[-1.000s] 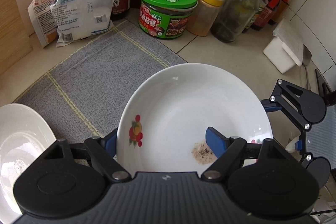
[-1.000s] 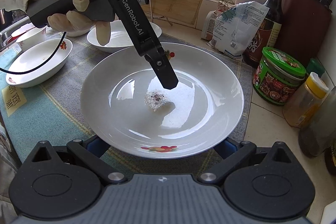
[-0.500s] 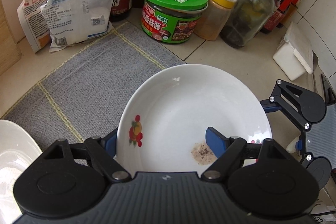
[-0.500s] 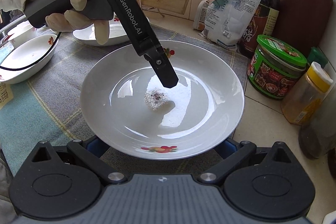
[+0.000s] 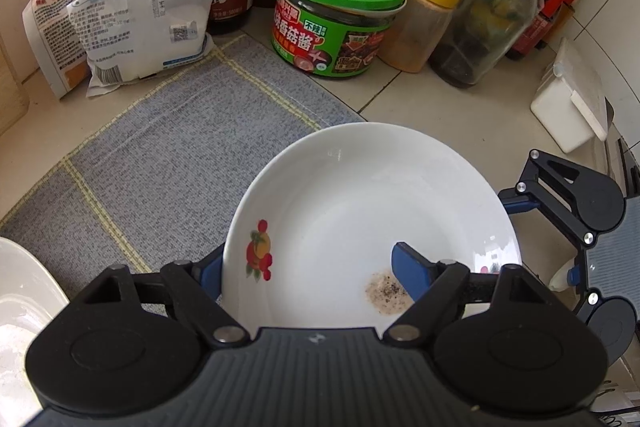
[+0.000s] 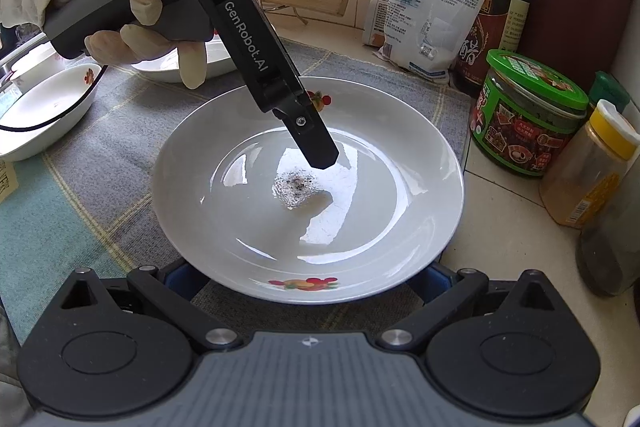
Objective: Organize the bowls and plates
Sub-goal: 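Lift the stained plate with the left tool and carry it across the mat, then lower the stained plate onto the mat and open the left tool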
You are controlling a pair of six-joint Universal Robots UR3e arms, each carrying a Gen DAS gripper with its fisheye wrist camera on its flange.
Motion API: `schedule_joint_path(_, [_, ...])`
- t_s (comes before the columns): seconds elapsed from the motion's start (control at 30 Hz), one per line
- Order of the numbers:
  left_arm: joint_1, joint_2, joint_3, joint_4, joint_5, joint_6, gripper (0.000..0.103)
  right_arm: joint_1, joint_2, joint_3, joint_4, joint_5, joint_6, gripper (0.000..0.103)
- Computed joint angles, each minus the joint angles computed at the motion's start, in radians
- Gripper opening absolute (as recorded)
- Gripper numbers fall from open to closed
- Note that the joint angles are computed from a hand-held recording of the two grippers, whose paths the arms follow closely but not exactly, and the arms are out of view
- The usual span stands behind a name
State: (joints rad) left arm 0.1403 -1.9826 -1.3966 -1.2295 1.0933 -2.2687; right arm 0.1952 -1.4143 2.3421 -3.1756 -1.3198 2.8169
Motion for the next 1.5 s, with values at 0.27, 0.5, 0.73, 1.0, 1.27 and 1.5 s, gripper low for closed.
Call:
schedule_joint_path(0.27, [-0.004, -0.007, -0.001, 0.009, 0.001, 0.005, 0.083, 0.007, 0.004, -0.005, 0.002, -0.013, -0.006, 0.103])
schedule_joint_path(0.5, [0.006, 0.035, -0.052, 0.038, 0.001, 0.031, 0.085, 0.019, -0.012, 0.002, 0.003, -0.034, 0.003, 0.103])
schedule_joint_path(0.73, [0.058, 0.167, -0.187, 0.111, -0.029, 0.066, 0.087, 0.024, -0.099, 0.033, 0.051, -0.05, 0.024, 0.103])
schedule_joint_path(1.0, [0.219, 0.487, -0.416, 0.066, -0.162, 0.158, 0.093, 0.115, -0.215, 0.008, 0.131, -0.15, 0.122, 0.103])
schedule_joint_path(1.27, [0.503, 0.847, -0.563, -0.215, -0.279, 0.343, 0.095, 0.303, -0.142, -0.147, 0.139, -0.36, 0.355, 0.103])
schedule_joint_path(1.5, [0.819, 1.101, -0.613, -0.564, -0.329, 0.564, 0.096, 0.378, -0.05, -0.253, 0.146, -0.369, 0.413, 0.103])
